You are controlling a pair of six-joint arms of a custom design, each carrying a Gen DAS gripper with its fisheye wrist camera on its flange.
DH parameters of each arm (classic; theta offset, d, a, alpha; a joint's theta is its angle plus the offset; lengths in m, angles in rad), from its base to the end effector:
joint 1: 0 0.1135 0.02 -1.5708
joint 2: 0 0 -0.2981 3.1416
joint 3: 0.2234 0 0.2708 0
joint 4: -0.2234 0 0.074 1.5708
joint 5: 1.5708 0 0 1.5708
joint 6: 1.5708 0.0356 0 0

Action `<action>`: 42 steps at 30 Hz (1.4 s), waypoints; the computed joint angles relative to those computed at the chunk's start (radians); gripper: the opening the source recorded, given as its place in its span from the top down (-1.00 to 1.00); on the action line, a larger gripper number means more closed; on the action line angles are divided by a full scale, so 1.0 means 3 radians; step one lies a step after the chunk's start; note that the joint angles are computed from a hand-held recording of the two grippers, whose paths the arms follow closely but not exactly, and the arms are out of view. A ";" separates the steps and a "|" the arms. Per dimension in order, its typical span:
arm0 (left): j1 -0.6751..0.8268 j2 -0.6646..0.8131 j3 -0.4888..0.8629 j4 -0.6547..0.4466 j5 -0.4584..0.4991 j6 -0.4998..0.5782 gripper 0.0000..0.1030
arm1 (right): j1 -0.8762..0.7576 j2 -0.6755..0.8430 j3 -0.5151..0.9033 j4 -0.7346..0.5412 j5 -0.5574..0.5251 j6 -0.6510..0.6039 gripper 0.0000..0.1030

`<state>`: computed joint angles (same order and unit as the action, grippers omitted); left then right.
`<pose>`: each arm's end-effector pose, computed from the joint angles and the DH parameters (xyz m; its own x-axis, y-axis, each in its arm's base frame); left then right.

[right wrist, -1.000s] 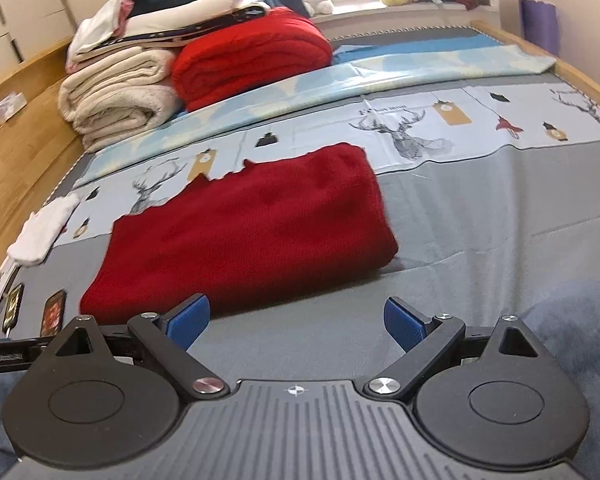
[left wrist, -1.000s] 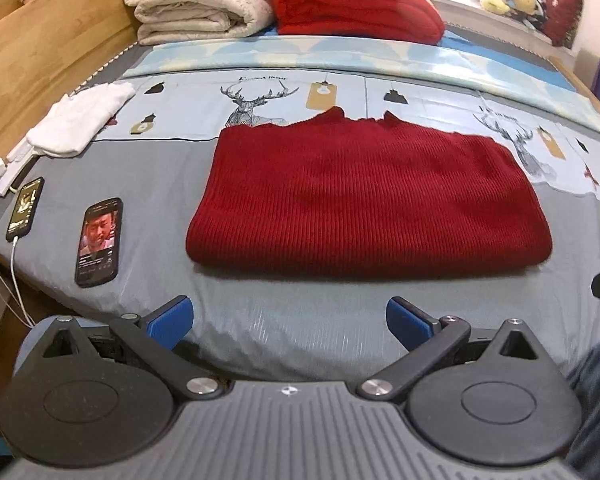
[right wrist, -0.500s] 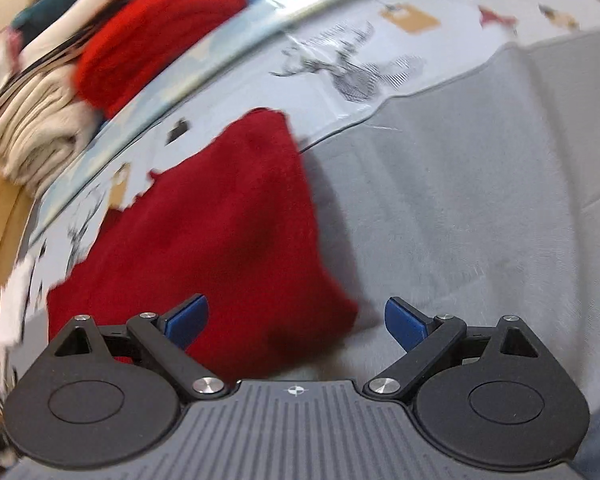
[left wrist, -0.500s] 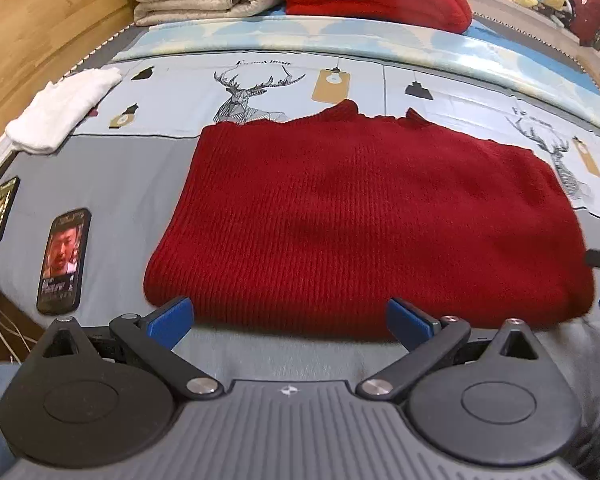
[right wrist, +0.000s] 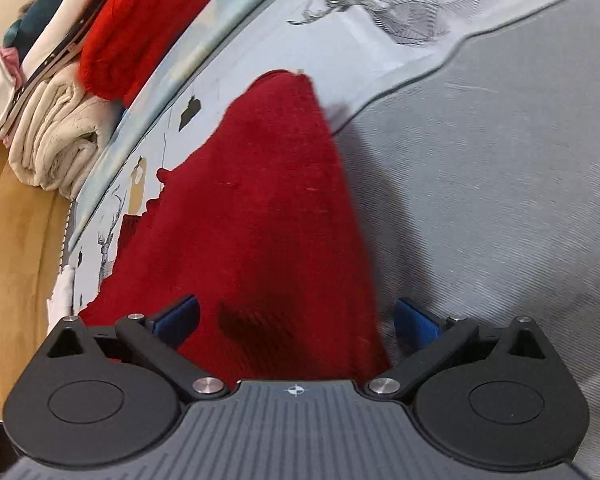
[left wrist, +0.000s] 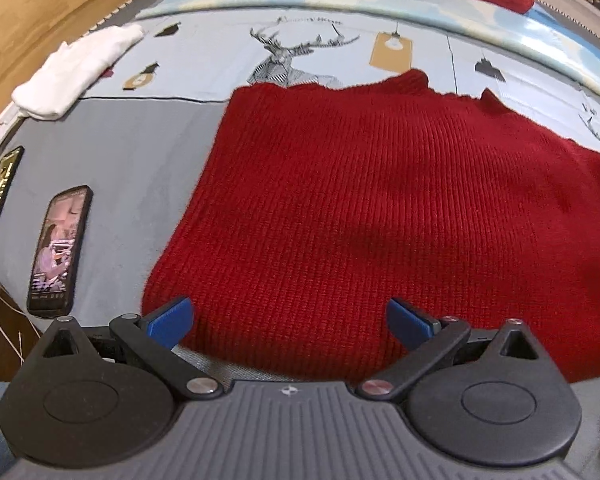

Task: Fold small clothes
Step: 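Move the right tool to the folded red sweater edge, then grasp the sweater edge with the right tool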

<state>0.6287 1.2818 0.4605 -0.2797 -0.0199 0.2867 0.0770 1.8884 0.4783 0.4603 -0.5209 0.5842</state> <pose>0.1682 0.1232 0.1491 -0.8601 -0.2758 -0.4292 -0.3670 0.9188 0.1450 0.2734 0.0389 0.0603 -0.8724 0.4125 -0.2621 0.1508 0.7373 0.6585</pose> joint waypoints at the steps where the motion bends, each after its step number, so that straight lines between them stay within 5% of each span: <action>1: -0.0029 0.0053 0.0014 0.0013 -0.0021 -0.0021 -1.00 | 0.0058 0.0010 0.0009 0.0051 0.0036 0.0024 -0.99; 9: -0.0210 0.0196 0.0025 0.0046 -0.0022 -0.0175 -1.00 | 0.0012 0.0057 0.0098 -0.0002 -0.0067 0.0164 -0.98; 11: -0.0264 0.0244 0.0010 0.0088 -0.0061 -0.0196 -1.00 | -0.0020 0.0072 0.0200 -0.0222 -0.0061 0.0145 -0.83; 13: -0.0300 0.0308 0.0007 0.0118 -0.0075 -0.0216 -1.00 | 0.0107 -0.0021 0.0350 -0.0630 0.0234 0.0041 -0.14; 16: -0.0391 0.0414 -0.0005 0.0168 -0.0133 -0.0234 -1.00 | 0.0120 -0.0068 0.0428 -0.0798 0.0201 0.0132 0.21; 23: -0.0852 0.0299 -0.0107 0.0118 -0.0312 -0.0426 -1.00 | 0.0071 -0.0238 0.0561 -0.1236 0.0214 0.0240 0.31; 38: -0.2253 0.0364 -0.0052 -0.0003 -0.0366 -0.1376 -1.00 | -0.1247 -0.0326 0.0589 -0.1776 -0.0221 -0.0826 0.45; 41: -0.2256 0.0380 -0.0043 -0.0017 -0.0357 -0.1407 -1.00 | -0.1438 -0.0123 0.0595 -0.1728 -0.0480 -0.1043 0.23; 42: -0.2234 0.0365 -0.0049 -0.0019 -0.0348 -0.1400 -1.00 | -0.1465 -0.0093 0.0589 -0.1703 -0.0497 -0.1065 0.01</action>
<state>-0.0415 1.3913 0.4458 -0.2854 -0.1242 -0.1333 -0.3626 1.8606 0.6549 -0.0506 -0.6701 0.2646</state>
